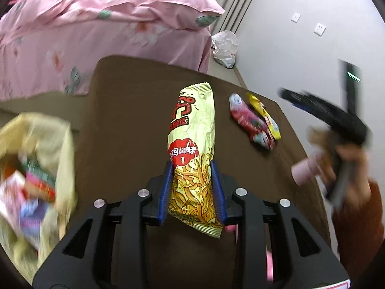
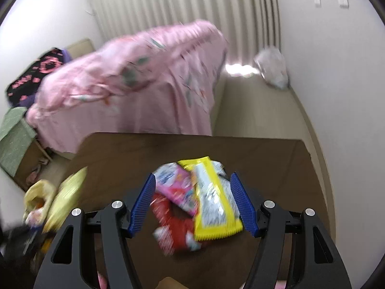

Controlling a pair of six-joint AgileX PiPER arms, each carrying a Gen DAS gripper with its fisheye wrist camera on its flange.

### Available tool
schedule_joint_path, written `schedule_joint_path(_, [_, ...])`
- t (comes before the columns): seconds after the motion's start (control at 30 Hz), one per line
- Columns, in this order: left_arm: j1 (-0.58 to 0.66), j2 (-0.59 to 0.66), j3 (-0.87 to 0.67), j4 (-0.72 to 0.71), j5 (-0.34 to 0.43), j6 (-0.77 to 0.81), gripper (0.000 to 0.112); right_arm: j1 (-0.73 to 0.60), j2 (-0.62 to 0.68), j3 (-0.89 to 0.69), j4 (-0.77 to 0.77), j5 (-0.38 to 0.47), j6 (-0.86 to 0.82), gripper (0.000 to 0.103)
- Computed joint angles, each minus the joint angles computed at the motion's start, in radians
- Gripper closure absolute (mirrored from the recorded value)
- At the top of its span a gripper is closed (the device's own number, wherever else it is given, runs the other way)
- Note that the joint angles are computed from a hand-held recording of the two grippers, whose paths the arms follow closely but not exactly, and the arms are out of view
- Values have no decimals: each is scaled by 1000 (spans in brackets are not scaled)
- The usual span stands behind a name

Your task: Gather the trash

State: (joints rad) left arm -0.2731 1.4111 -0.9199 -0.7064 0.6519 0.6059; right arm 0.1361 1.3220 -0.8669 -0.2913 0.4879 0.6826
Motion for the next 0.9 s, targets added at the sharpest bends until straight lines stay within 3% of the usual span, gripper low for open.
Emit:
schedule_joint_path(0.1, [19,-117,107,34,-3,5,83,-24,133,-114,29,68,-61,42])
schedule_joint_path(0.23, [70,-150,178,-41,46,76,82,43,245,-158,-196,112,168,43])
schedule_joint_path(0.33, [74,-172,224,-34,18,86,82,60,268,-137,-277,120,313,46])
schedule_joint_path(0.47, [139,-207,254,-83,49,143,82,33,266,-95,-169,78,245,58])
schedule_joint_path(0.57, [175,-216,259,-114,69,174,82,82,203,-30,-251,48,307,73])
schedule_joint_path(0.7, [201,-245,276,-110,83,185,81,163,26,81,-251,-2,330,78])
schedule_joint_path(0.8, [208,-250,276,-112,97,186,81,290,-125,156,-286,39,398,78])
schedule_joint_path(0.9, [214,-241,266,-106,140,179,80,485,-254,217,-374,155,541,78])
